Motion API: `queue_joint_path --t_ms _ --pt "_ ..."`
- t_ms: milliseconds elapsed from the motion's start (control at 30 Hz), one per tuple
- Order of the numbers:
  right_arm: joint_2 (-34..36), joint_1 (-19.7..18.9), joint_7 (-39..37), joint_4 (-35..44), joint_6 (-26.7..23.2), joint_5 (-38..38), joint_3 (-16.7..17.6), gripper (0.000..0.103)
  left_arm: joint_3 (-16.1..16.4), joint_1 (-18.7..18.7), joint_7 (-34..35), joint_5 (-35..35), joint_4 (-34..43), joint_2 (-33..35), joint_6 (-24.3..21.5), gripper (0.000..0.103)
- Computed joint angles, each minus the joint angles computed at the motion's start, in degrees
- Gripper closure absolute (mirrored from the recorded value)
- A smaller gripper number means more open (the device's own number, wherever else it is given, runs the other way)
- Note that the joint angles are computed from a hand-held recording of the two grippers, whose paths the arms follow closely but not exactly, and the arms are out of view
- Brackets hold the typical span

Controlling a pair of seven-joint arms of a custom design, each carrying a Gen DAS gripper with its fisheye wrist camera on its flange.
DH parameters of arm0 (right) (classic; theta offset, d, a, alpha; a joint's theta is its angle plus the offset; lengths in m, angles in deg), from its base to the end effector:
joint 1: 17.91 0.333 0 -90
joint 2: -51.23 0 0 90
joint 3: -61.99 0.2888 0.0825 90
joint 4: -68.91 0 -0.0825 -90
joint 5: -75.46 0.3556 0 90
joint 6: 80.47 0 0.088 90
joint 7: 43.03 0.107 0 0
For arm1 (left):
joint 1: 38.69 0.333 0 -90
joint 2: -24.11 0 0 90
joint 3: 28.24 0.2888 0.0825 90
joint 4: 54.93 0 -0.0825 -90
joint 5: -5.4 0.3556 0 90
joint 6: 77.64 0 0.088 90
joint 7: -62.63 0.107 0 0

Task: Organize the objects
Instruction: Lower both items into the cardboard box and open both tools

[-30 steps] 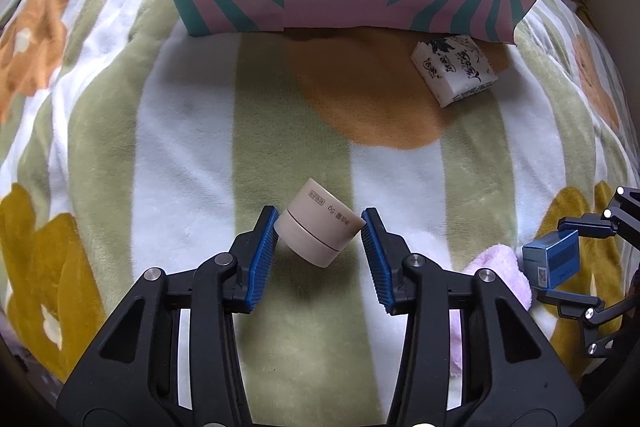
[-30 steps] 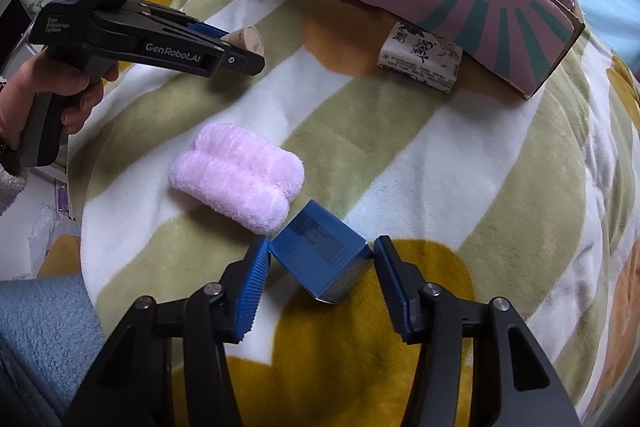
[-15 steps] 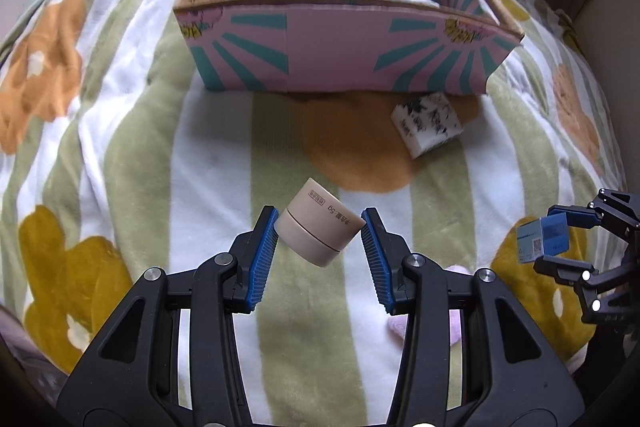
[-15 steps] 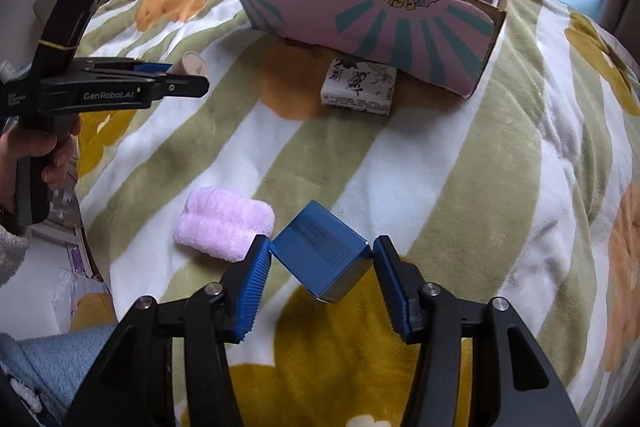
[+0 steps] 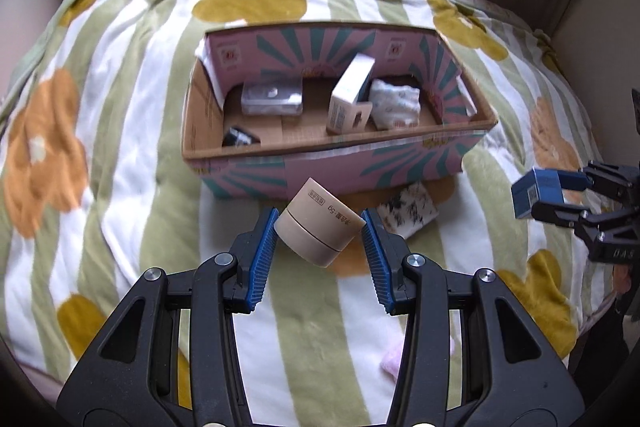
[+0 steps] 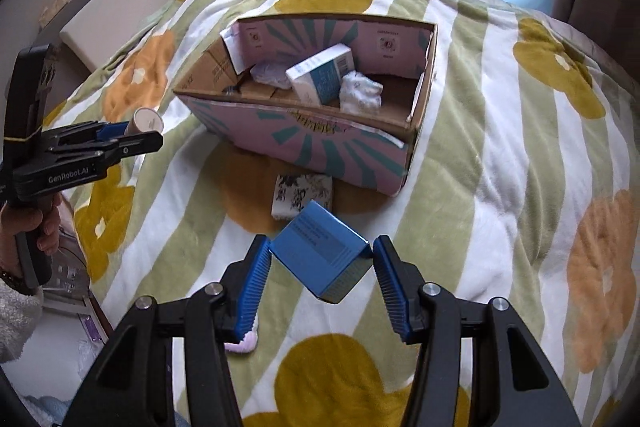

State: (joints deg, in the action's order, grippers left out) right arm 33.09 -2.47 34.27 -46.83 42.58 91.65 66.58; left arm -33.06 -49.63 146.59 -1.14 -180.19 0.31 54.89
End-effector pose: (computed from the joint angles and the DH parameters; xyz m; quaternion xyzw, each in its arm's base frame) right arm 0.4433 0.1793 0.6099 -0.8259 0.5058 -0.0545 0.2430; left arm 0.4357 -0.1311 0.5938 -0.6396 0.7200 -0.2401 0.1221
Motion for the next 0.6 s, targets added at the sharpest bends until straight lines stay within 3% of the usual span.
queue_joint_path --t_ms 233,600 --pt "10.56 0.31 7.26 12.6 3.15 -2.37 1.25 0.054 0.95 1.31 4.94 -1.27 10.74 8.66 -0.45 0.064" --pt "26.16 3.4 20.02 28.37 1.48 -5.05 0.57 0.054 -1.46 6.43 10.96 -5.22 26.64 25.2 -3.71 0.064"
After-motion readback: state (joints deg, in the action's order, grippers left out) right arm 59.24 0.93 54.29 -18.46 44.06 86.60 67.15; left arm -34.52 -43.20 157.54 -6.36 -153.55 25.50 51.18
